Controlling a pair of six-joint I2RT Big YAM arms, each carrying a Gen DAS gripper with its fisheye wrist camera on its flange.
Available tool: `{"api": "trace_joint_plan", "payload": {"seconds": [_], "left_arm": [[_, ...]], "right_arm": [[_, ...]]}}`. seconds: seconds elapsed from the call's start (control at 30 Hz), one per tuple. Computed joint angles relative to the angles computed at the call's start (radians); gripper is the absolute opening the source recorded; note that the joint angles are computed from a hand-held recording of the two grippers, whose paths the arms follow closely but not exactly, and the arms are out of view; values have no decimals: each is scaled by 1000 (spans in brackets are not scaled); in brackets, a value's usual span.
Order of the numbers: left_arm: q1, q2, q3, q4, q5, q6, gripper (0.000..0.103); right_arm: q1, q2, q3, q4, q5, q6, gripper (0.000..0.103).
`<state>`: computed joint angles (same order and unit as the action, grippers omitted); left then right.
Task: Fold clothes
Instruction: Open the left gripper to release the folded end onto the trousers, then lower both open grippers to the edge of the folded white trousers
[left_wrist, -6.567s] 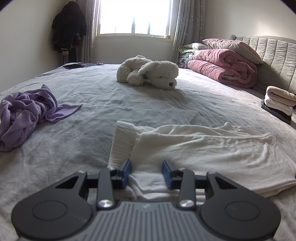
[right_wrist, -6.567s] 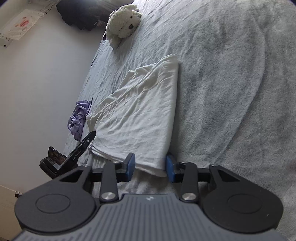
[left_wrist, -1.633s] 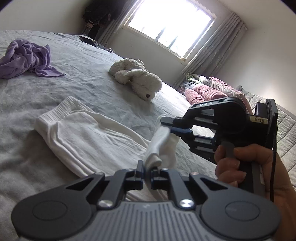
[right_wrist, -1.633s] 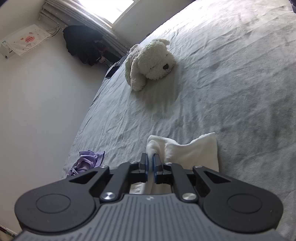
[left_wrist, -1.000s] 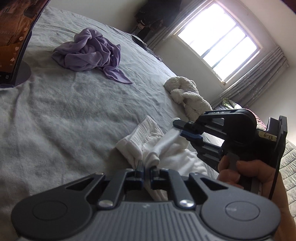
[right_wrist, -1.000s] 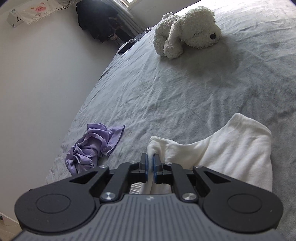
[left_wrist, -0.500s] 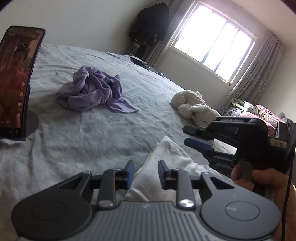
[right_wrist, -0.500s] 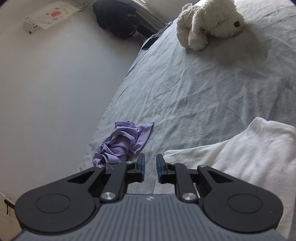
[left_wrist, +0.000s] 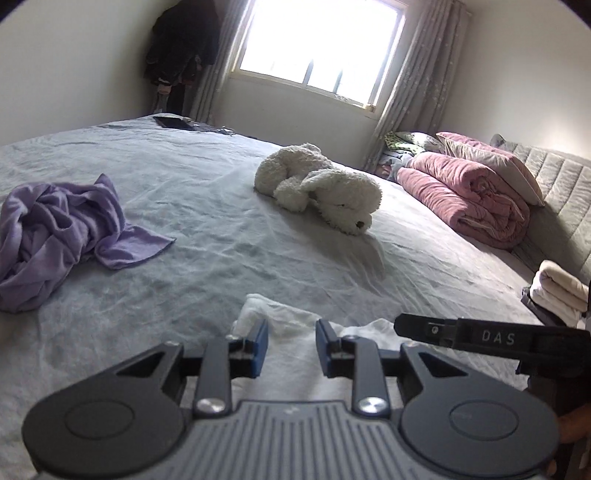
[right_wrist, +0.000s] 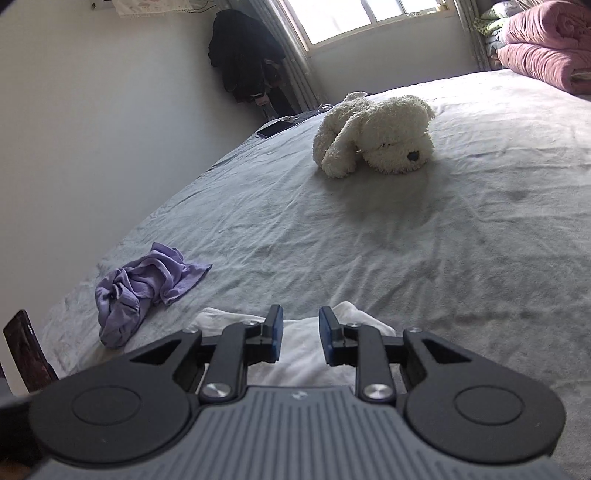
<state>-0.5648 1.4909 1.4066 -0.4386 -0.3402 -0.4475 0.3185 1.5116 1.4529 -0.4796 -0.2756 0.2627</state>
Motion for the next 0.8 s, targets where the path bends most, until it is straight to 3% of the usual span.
{"api": "trace_joint_plan", "payload": {"seconds": [0.07,0.13,0.23,0.33,0.37,0.4,0.53,0.6,0.8], "left_arm": [[7,36,38,-14,-1,67,27],[13,70,68,-44,-23,88,27],[18,104,82,-62,-72,87,26],[20,109,72,-62,-114,66,29],[26,107,70,-68,-104,43,37],[32,102,66,-69,-90,21,39],[45,68,30,-41,-45,-51,39],[50,49,11,-25,-26,-83,39],[47,-42,-82,65,12,-80,38]], "right_arm": [[21,4,-11,7,73,-73,27],[38,14,-16,22,126,-128,27],[52,36,-21,45,189,-180,27],[39,62,-18,43,231,-164,21],[29,66,-18,41,227,-137,21],[21,66,-17,39,221,-116,20],[5,48,-30,40,215,-85,21],[2,32,-42,43,218,-87,27],[-1,-48,-114,72,176,-97,32]]}}
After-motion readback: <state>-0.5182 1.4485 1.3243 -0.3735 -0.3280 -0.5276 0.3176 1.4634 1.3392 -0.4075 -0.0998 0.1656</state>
